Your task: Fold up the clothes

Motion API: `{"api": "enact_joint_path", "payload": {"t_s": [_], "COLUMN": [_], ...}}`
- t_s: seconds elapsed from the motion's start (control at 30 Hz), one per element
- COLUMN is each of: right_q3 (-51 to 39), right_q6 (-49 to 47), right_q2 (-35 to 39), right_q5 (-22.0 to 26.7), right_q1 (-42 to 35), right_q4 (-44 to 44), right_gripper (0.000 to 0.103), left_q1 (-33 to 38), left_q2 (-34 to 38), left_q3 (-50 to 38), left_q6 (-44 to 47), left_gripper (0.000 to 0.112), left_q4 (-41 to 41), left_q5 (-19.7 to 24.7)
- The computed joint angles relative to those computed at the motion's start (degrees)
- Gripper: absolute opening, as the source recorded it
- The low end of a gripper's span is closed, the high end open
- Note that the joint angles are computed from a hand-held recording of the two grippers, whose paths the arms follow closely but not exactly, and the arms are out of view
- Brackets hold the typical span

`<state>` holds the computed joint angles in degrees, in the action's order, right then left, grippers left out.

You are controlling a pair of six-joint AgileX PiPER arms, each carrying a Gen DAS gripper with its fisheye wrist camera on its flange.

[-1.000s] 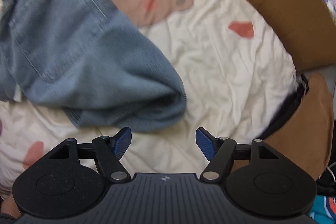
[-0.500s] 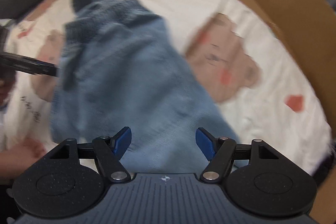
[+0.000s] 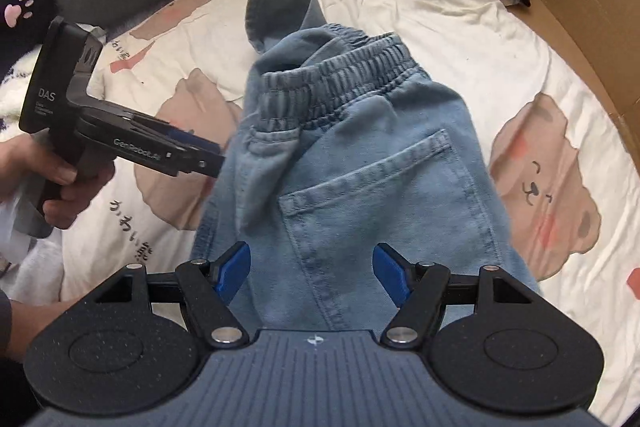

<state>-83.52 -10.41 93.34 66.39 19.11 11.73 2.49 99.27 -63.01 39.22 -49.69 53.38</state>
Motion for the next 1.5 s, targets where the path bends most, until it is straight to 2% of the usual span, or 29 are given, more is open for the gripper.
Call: {"api": "enact_joint_path", "payload": {"t_s": [0.2,0.3,0.4,0.57,0.73,0.77,0.8,0.83,0.9,1.0,1.03,1.27,1.37,1.5], "right_q3": [2.9,3.1,2.2,1.4,2.3,2.7,2.8,2.7,2.4,1.5,1.2,-1.2,-0.9,-0.2], "right_q6": [-0.4,0.6,2.6,7.7,11.5,12.3,12.5,12.5,12.0,13.0,13.5,17.7,18.0,17.9], "right_q2": [-0.5,0.6,1.8,2.9,4.0,4.0,4.1,4.2,4.3,3.7,3.6,3.9,3.3,3.0], "right_q5": [-3.1,-4.1,-5.4,-8.3,-11.1,-11.6,-11.6,-11.4,-10.7,-9.8,-9.6,-8.7,-8.7,-9.2], "right_q1": [2.8,5.1,7.1,8.2,10.1,10.3,10.1,9.6,8.4,7.1,6.7,2.3,0.8,0.2], "right_q4": [2.7,1.7,0.4,-2.0,-8.0,-9.2,-10.0,-10.7,-11.4,-14.9,-16.0,-21.0,-21.6,-21.7], "right_gripper": [0.074,0.074,0.074,0.073,0.072,0.063,0.034,0.024,0.018,0.014,0.014,0.013,0.013,0.013], "left_q1": [-1.2,-0.8,-0.4,-1.3,-2.7,-3.0,-3.2,-3.4,-3.0,-1.2,-0.6,1.8,1.8,1.0], "left_q2": [0.8,1.3,2.0,3.0,5.4,5.8,6.0,6.2,6.3,5.1,4.6,5.6,6.5,8.6], "left_q3": [-1.4,-2.2,-3.5,-4.2,-7.2,-7.7,-8.1,-8.4,-8.6,-7.8,-7.5,-9.4,-10.7,-12.6], "left_q6": [0.9,1.0,2.0,3.4,2.7,2.7,2.8,2.9,3.9,5.2,5.3,2.8,2.6,1.8], "left_gripper": [0.048,0.047,0.037,0.037,0.036,0.036,0.036,0.037,0.037,0.060,0.063,0.075,0.077,0.086], "left_q4": [-1.6,-2.7,-4.9,-7.8,-9.5,-9.6,-9.5,-9.5,-10.0,-10.5,-10.1,-4.6,-2.9,-2.6], "left_q5": [0.7,2.2,4.4,4.4,4.4,4.4,4.5,4.6,5.1,4.9,4.3,-0.7,-3.0,-5.9]}}
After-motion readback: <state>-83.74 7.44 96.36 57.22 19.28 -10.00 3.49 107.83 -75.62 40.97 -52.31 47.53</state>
